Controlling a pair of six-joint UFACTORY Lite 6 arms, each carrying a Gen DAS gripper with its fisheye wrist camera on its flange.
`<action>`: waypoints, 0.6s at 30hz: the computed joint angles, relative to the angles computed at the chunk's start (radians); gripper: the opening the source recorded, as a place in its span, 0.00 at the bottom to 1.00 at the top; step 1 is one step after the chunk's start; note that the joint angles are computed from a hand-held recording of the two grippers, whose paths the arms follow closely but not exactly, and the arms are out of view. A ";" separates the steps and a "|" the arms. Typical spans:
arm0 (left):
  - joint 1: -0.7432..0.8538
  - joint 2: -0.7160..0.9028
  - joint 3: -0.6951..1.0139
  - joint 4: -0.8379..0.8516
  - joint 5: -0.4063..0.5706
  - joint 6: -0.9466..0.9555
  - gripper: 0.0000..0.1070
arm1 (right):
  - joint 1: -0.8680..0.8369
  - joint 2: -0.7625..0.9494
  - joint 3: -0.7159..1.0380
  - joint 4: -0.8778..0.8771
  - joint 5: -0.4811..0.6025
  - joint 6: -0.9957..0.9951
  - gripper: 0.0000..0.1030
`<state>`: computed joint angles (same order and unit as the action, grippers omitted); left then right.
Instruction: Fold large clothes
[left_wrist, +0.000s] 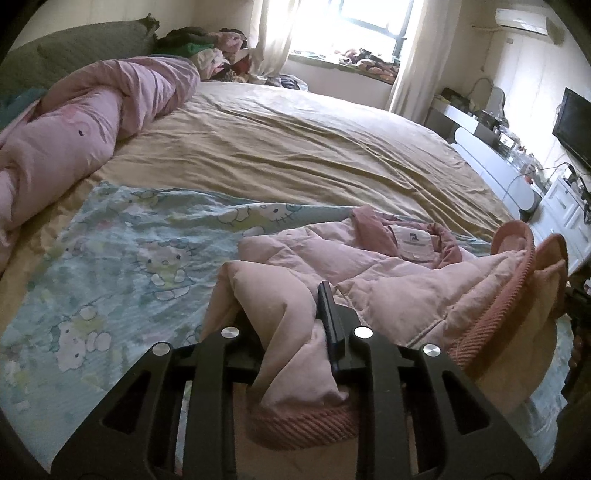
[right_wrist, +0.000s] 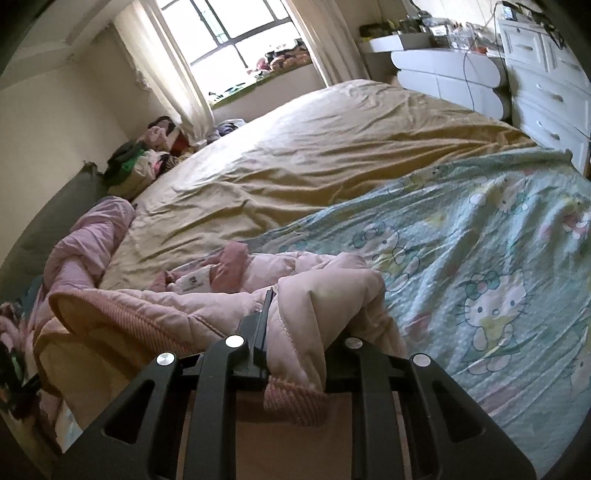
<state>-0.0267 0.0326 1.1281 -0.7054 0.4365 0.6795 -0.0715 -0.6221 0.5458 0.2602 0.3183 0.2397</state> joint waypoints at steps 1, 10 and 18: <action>0.006 0.003 0.002 -0.022 0.006 0.018 0.17 | 0.001 0.024 0.007 -0.001 -0.008 0.009 0.18; 0.066 -0.089 -0.035 -0.176 0.097 0.176 0.43 | -0.035 0.166 0.072 0.178 -0.023 -0.112 0.19; 0.089 -0.163 -0.050 -0.297 0.155 0.280 0.65 | -0.057 0.191 0.091 0.247 -0.006 -0.153 0.21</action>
<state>0.0628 -0.1308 1.0784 -1.0029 0.5920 0.9595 -0.1284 -0.4312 0.6367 0.5072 0.3124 0.0867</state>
